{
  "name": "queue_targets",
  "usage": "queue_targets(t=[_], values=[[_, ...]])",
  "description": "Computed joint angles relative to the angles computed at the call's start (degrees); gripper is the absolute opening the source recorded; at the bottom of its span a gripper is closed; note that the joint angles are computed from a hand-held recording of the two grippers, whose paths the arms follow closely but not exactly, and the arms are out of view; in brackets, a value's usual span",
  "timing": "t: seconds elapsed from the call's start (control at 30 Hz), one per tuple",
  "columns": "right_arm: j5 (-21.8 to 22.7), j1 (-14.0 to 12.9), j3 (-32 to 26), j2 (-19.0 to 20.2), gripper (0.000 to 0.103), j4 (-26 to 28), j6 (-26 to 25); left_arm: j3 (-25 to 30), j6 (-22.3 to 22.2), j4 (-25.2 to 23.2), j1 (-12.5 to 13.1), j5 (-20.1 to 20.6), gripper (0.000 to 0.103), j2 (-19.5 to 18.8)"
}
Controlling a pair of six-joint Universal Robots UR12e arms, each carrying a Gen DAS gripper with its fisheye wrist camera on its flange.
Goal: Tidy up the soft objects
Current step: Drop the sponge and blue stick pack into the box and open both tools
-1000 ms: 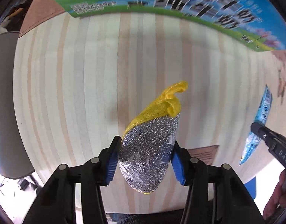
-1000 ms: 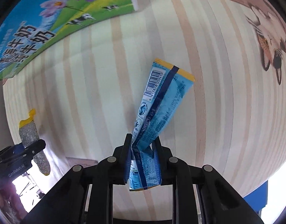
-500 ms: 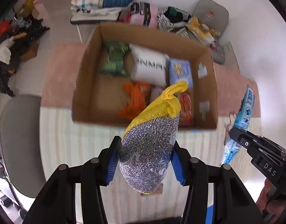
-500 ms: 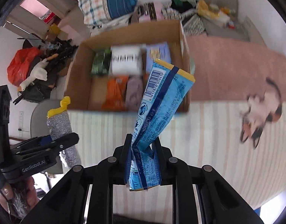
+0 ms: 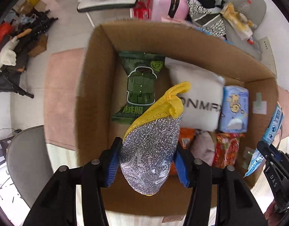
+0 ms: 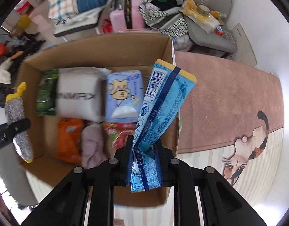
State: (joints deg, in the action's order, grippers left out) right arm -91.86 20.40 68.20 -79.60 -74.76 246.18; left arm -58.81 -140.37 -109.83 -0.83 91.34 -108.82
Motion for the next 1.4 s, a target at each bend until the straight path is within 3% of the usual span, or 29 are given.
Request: queue_targets(t=[0.07,0.2,0.3,0.37,0.4,0.43,0.6,0.73,0.97,1.03,1.4], values=[[0.09,-0.45,-0.14,0.76,0.022,1.82,-0.02,1.14,0.03,-3.25,-0.23,0.57,0.051,-1.15],[0.66,-0.75,-0.36,1.58,0.057,1.89,-1.91,0.86,-0.68,-2.76,-0.20,0.77,0.054,-1.27],[-0.36,-0.49,-1.18,1.84,0.070,1.46,-2.08,1.70,-1.19,-3.95,0.33,-0.80,0.057,-1.44],[-0.20,-0.55,-1.10,1.51,0.072,0.45,-1.56,1.64,-0.39,-3.31,0.57,-1.52,0.062,-1.05],[0.08,-0.65,-0.95,1.26,0.074,-0.13,-1.20,1.46,0.05,-2.98,0.71,-1.74,0.073,-0.68],[0.05,-0.65,-1.01,1.18,0.077,-0.21,-1.01,1.29,0.52,-2.42,0.91,-2.35,0.077,-0.32],[1.12,-0.17,-0.55,0.44,0.083,-3.55,-0.96,0.96,2.29,-1.48,1.79,-3.81,0.077,0.96],[2.41,0.62,-0.36,0.32,0.085,-5.35,-0.56,-1.02,3.79,0.86,2.65,-4.67,0.097,2.95],[2.86,2.18,0.53,-0.23,0.094,-7.56,1.58,-4.54,4.21,4.94,3.57,-5.10,0.099,5.73],[2.67,2.50,0.60,-0.37,0.103,-7.43,1.69,-5.25,4.34,5.70,3.82,-5.29,0.099,6.40],[0.86,4.07,-0.32,-0.99,0.103,-6.34,2.64,-6.64,5.46,8.10,5.10,-7.36,0.099,9.66]])
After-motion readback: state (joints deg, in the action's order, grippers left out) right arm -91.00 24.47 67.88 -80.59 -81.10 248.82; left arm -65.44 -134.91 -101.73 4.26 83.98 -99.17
